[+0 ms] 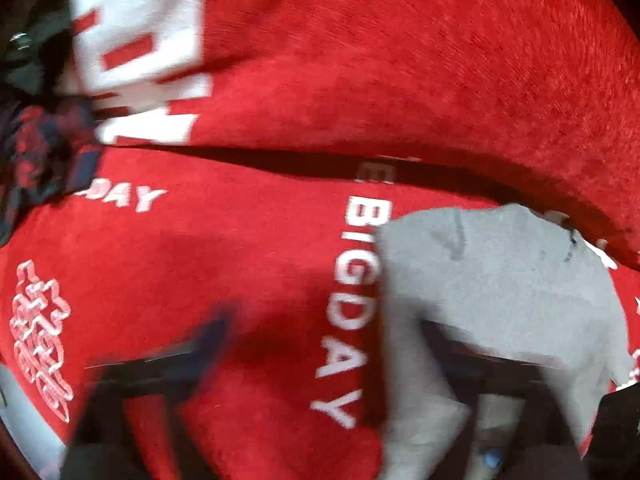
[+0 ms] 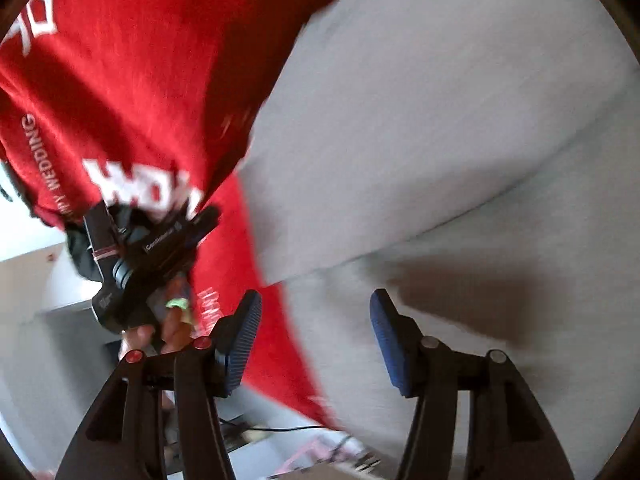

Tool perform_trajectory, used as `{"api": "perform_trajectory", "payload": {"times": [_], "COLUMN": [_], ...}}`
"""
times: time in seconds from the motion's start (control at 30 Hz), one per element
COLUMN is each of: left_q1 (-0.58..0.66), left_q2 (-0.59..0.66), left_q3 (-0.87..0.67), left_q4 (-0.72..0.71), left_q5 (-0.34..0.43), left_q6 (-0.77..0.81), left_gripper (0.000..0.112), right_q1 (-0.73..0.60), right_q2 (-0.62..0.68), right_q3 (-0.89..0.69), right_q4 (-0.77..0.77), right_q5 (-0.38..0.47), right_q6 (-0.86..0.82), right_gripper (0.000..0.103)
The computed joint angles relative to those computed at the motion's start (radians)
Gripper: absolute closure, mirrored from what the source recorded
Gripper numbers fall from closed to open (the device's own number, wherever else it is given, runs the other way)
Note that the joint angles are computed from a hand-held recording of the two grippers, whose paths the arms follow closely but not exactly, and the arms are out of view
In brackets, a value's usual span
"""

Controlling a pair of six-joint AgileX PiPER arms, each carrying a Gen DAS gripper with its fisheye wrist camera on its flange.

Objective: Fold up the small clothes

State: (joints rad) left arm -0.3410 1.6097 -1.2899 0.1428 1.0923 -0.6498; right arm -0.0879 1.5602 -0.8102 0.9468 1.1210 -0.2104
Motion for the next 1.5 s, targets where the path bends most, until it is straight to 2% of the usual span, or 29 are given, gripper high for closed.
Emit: {"api": "perform_trajectory", "payload": {"times": [0.03, 0.1, 0.17, 0.2, 0.23, 0.3, 0.43, 0.57, 0.6, 0.67, 0.7, 0.73, 0.83, 0.93, 1.03, 1.1, 1.2, 1.23, 1.27, 1.4, 1.5], "left_q1": [-0.004, 0.06, 0.08, 0.087, 0.092, 0.114, 0.125, 0.103, 0.09, 0.064, 0.052, 0.04, -0.02, -0.062, -0.105, -0.129, -0.167, -0.176, -0.187, -0.215, -0.226], "left_q2": [-0.034, -0.075, -0.102, -0.108, -0.118, -0.126, -0.083, -0.07, -0.071, -0.063, -0.054, -0.045, -0.006, 0.038, 0.075, 0.108, 0.151, 0.16, 0.168, 0.165, 0.179], "left_q3": [0.036, 0.089, 0.119, 0.124, 0.129, 0.149, 0.2, 0.219, 0.221, 0.21, 0.201, 0.19, 0.14, 0.082, 0.039, 0.016, 0.004, 0.005, 0.007, 0.019, 0.005], "left_q4": [0.018, -0.006, -0.027, -0.03, -0.03, -0.041, -0.039, -0.057, -0.063, -0.073, -0.089, -0.099, -0.073, -0.061, -0.037, -0.027, 0.001, 0.008, 0.019, 0.054, 0.068], "left_q5": [-0.004, -0.014, -0.013, -0.005, 0.006, -0.004, -0.062, -0.073, -0.078, -0.077, -0.077, -0.077, -0.069, -0.053, -0.05, -0.045, -0.023, -0.02, -0.013, -0.01, 0.004], "left_q6": [-0.008, 0.074, 0.098, 0.105, 0.111, 0.124, 0.12, 0.117, 0.114, 0.117, 0.128, 0.134, 0.108, 0.083, 0.043, 0.016, -0.044, -0.059, -0.077, -0.127, -0.138], "left_gripper": [0.009, 0.009, 0.009, 0.009, 0.009, 0.009, 0.009, 0.009, 0.009, 0.009, 0.009, 0.009, 0.009, 0.009, 0.009, 0.009, 0.009, 0.009, 0.009, 0.009, 0.009], "right_q1": [0.05, 0.121, 0.145, 0.125, 0.133, 0.202, 0.266, 0.298, 0.292, 0.265, 0.236, 0.183, -0.029, -0.287, -0.477, -0.555, -0.554, -0.531, -0.514, -0.478, -0.461], "right_q2": [0.015, 0.042, 0.055, 0.058, 0.071, 0.133, 0.172, 0.211, 0.198, 0.147, 0.108, 0.055, -0.071, -0.098, -0.033, 0.022, 0.073, 0.088, 0.106, 0.112, 0.12], "right_q3": [0.019, 0.044, 0.038, 0.036, 0.033, -0.009, -0.05, -0.06, -0.06, -0.07, -0.07, -0.065, -0.083, -0.151, -0.227, -0.253, -0.291, -0.313, -0.34, -0.415, -0.449], "right_q4": [0.044, 0.118, 0.127, 0.115, 0.123, 0.156, 0.198, 0.167, 0.147, 0.056, 0.003, -0.056, -0.273, -0.437, -0.477, -0.44, -0.413, -0.419, -0.415, -0.361, -0.463], "right_q5": [-0.044, -0.124, -0.163, -0.155, -0.169, -0.226, -0.245, -0.24, -0.23, -0.182, -0.155, -0.127, -0.056, -0.022, -0.008, -0.017, -0.027, -0.03, -0.02, -0.001, 0.022], "right_q6": [-0.003, -0.018, 0.0, -0.001, 0.001, 0.017, -0.016, 0.024, 0.04, 0.072, 0.08, 0.084, 0.152, 0.198, 0.216, 0.201, 0.186, 0.176, 0.159, -0.004, -0.04], "right_gripper": [0.043, 0.044, 0.047, 0.056, 0.075, 0.096, 0.096, 0.095, 0.092, 0.073, 0.056, 0.052, 0.052, 0.052, 0.052, 0.052, 0.054, 0.079, 0.098, 0.096, 0.096]}}
